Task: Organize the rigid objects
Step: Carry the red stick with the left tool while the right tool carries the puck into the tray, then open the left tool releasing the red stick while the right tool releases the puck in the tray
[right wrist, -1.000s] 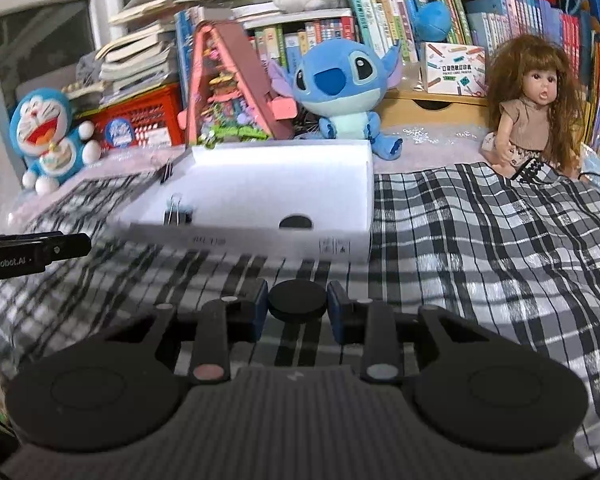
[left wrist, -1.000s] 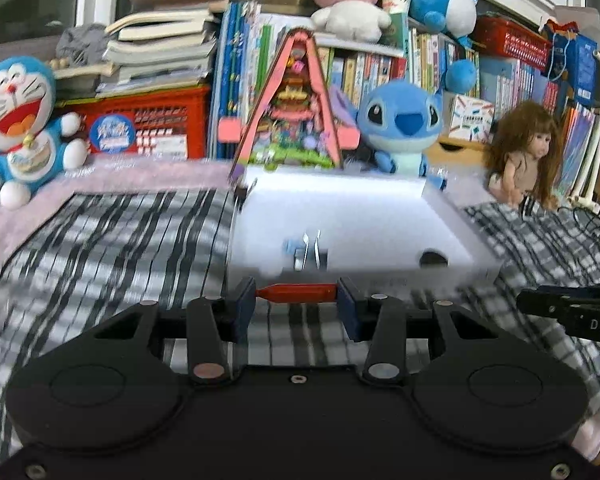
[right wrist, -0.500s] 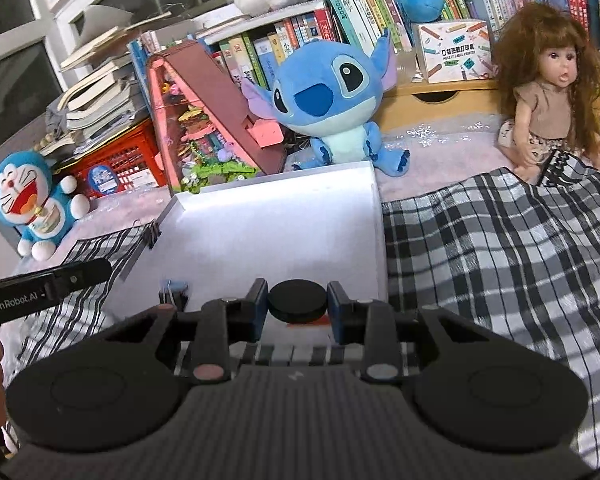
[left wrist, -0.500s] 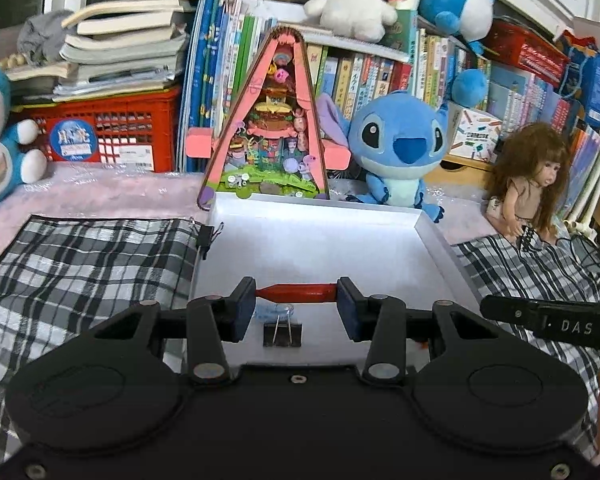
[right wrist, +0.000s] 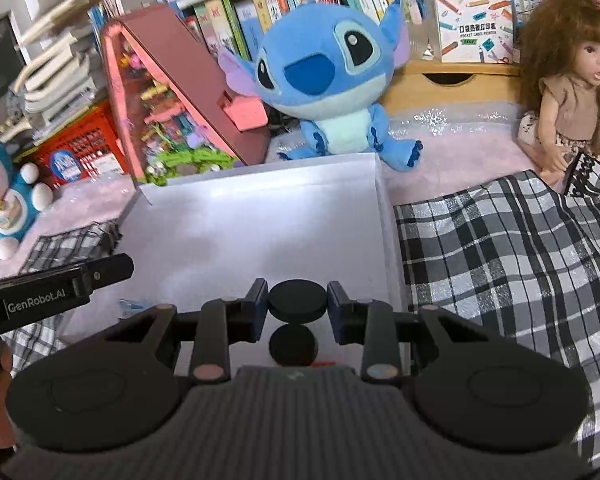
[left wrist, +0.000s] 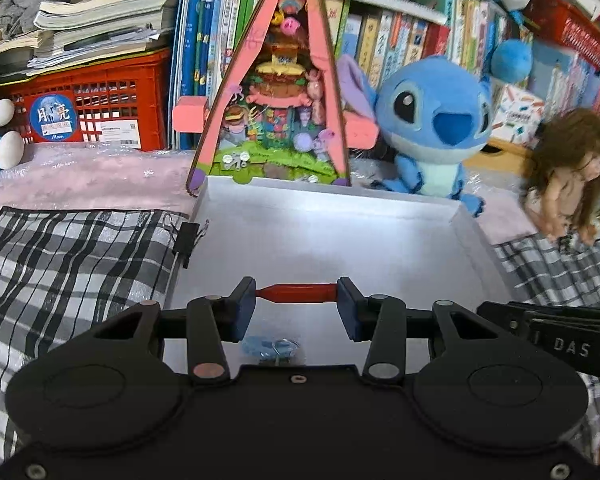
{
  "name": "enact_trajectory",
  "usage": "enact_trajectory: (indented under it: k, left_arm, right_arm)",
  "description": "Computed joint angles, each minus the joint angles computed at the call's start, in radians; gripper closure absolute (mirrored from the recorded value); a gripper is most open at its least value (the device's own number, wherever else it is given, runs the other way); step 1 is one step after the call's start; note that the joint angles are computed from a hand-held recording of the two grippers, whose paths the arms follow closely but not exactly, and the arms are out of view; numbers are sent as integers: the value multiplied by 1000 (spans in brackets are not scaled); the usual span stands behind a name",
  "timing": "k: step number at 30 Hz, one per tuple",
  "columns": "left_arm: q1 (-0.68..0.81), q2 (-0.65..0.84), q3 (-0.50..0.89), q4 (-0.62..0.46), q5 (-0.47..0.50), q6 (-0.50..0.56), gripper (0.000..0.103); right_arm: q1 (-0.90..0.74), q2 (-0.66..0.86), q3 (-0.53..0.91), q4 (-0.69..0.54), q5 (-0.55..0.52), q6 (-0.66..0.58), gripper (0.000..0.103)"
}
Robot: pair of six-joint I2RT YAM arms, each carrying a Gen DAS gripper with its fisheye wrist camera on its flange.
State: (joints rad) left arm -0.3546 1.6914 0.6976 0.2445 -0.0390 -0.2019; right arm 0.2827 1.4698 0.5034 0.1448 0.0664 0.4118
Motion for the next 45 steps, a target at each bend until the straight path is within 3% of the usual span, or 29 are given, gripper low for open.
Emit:
enact_trajectory:
  k: [7,20,45]
  left_arm:
    - [10,110,51,18,-8,-4,61]
    - [4,156,74,22,-21,10,61]
    - [-9,193,73,49,-45,16,61]
  right_arm:
    - [5,114,46,32,4,-11,66]
    - [11,216,99,50,8,-8,66]
    - [47,253,102,77,51,-31,64]
